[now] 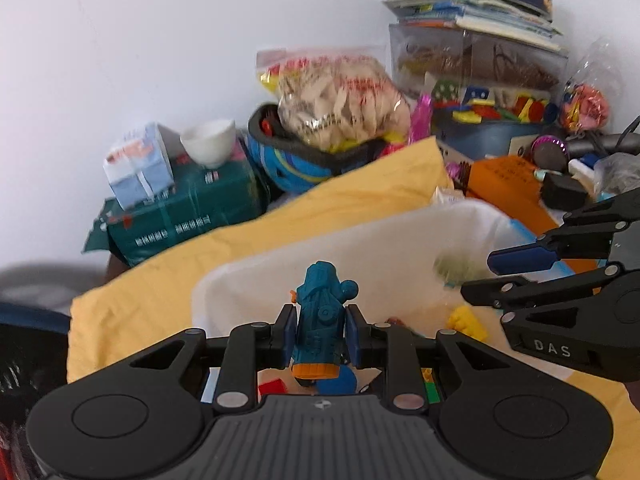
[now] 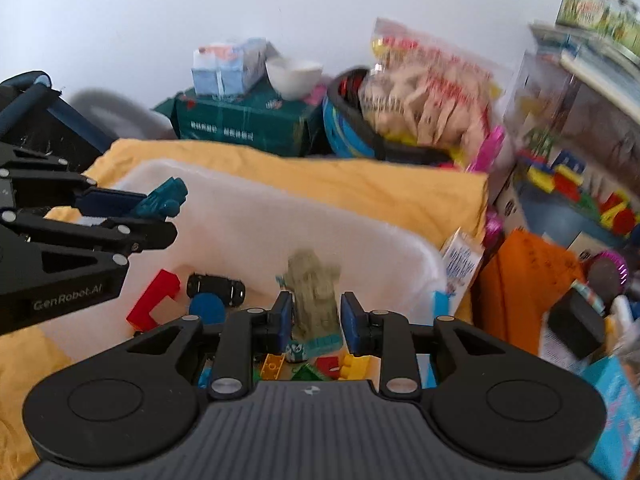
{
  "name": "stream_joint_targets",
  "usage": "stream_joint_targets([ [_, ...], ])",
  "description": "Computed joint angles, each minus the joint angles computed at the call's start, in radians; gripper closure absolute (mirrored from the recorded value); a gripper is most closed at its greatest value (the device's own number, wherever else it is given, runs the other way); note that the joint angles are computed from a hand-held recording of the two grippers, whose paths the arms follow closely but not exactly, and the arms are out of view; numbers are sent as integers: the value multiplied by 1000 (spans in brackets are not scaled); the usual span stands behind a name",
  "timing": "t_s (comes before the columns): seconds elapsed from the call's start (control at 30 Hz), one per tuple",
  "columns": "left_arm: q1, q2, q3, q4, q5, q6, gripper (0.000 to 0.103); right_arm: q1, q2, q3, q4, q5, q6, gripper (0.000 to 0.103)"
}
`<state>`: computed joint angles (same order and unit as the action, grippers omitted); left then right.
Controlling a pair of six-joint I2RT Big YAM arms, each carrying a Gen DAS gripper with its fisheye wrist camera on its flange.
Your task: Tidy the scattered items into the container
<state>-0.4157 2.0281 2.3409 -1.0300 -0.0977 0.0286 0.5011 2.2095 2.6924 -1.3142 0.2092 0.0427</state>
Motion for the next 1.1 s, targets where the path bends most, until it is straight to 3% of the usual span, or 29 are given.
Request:
stream_joint_targets([
  [0.03,1,-5,-15,15,-3,0,71,-1,-4,-15,10,-4,4,57],
  [0.1,0,-11,-27,34,-21,4,42,-1,-12,-35,25,5,5,49],
  [0.13,-3,-17,-37,54,-38,11,37,0,-13,-38,27,6,5,49],
  [0.27,-25,-74,-125,160,-122,54,35,0,-15,-32,28,14,1,44],
  [0.4,-44,-145,-228,279,-179,58,23,3,-51,-80,58,23,-1,41],
  [0.53,-59,-165,-225,274,-224,22,23,5,-93,-140,87,26,-1,41],
  [0.7,-84,-203,-274,340,-296,63,18,8,-139,-205,124,28,-1,39],
  [0.8,-89,-198,-259,314,-290,64,17,10,-155,-233,138,25,-3,39],
  [0.9,-84,-168,-196,223,-254,16,17,9,-167,-257,147,19,1,39],
  [1.1,-79,-143,-160,158,-258,-17,17,5,-175,-282,156,6,6,39],
])
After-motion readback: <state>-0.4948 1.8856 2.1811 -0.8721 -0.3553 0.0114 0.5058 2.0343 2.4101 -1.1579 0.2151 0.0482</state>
